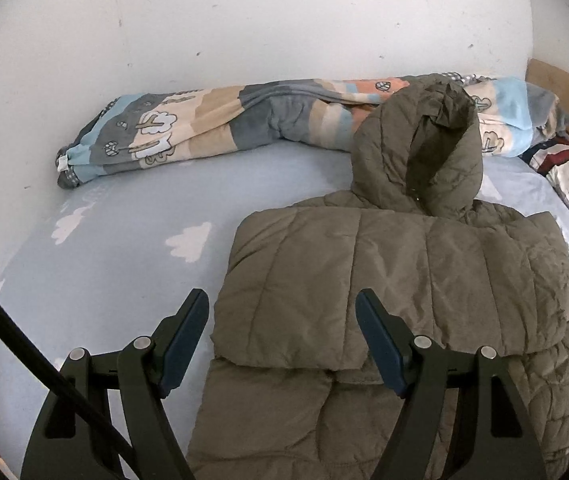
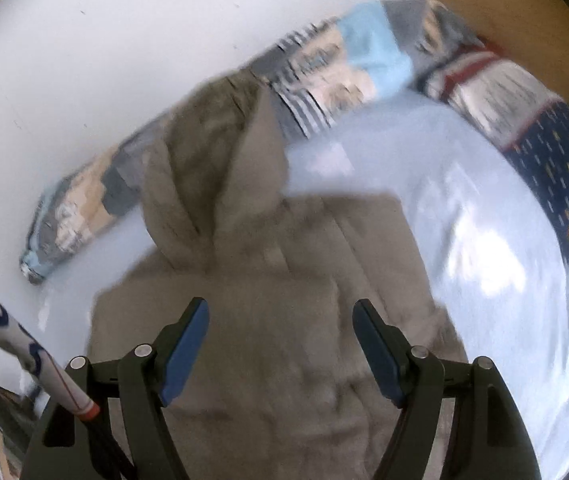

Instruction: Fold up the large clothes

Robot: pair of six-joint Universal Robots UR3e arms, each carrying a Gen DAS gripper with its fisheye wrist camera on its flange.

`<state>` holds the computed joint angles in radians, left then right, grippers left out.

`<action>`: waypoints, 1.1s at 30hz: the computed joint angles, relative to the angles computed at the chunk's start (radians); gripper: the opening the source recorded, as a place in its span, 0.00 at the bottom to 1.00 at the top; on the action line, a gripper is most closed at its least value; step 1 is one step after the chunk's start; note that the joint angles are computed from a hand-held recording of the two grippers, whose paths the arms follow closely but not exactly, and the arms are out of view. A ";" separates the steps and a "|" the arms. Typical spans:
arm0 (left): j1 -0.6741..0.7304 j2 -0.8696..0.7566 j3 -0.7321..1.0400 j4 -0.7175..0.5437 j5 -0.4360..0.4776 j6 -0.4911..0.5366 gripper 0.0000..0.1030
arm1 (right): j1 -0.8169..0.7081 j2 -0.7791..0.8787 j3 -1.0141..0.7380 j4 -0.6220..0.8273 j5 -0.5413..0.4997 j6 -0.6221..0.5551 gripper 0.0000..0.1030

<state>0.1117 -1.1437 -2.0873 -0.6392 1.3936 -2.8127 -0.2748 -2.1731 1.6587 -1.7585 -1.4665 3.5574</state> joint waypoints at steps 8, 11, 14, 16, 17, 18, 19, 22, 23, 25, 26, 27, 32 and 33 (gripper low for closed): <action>-0.012 -0.038 -0.007 0.008 0.009 0.009 0.73 | -0.075 0.510 -0.446 -0.109 0.096 0.004 0.76; -0.010 -0.047 -0.010 0.007 0.004 0.014 0.73 | -0.064 0.706 -0.638 -0.102 0.070 0.048 0.76; -0.002 -0.045 -0.023 0.022 0.001 0.017 0.73 | -0.048 0.882 -0.800 -0.098 0.005 0.048 0.76; -0.006 -0.059 -0.022 0.032 0.010 0.010 0.73 | -0.066 0.944 -0.809 -0.136 0.006 0.072 0.76; -0.013 -0.071 -0.019 0.042 0.021 0.001 0.73 | -0.082 0.966 -0.798 -0.164 0.024 0.077 0.76; -0.014 -0.078 -0.015 0.044 0.024 -0.003 0.73 | -0.090 0.994 -0.799 -0.185 0.023 0.083 0.76; -0.013 -0.086 -0.010 0.040 0.021 -0.008 0.73 | -0.094 1.017 -0.801 -0.202 0.015 0.084 0.76; -0.017 -0.095 -0.008 0.046 0.022 -0.007 0.73 | -0.093 1.124 -0.889 -0.214 0.013 0.065 0.76; -0.022 -0.104 -0.007 0.052 0.026 -0.005 0.73 | -0.086 1.167 -0.940 -0.200 0.005 0.063 0.76; -0.024 -0.112 -0.003 0.048 0.021 -0.001 0.73 | -0.073 1.237 -1.027 -0.170 -0.004 0.042 0.64; -0.022 -0.113 -0.002 0.044 0.015 0.001 0.73 | -0.062 1.277 -1.092 -0.125 -0.022 0.020 0.20; -0.016 -0.112 0.001 0.035 0.001 0.003 0.73 | -0.050 1.294 -1.114 -0.104 -0.047 -0.002 0.07; 0.037 -0.069 0.021 -0.047 -0.100 0.010 0.73 | -0.037 1.069 -0.792 -0.289 -0.062 -0.032 0.06; 0.052 -0.059 0.030 -0.074 -0.130 0.012 0.73 | -0.032 1.019 -0.738 -0.315 -0.065 -0.052 0.06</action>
<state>0.1636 -1.2023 -2.0578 -0.7134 1.2632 -2.8005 -0.3067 -1.1537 0.9212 -2.0738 -1.5315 3.5054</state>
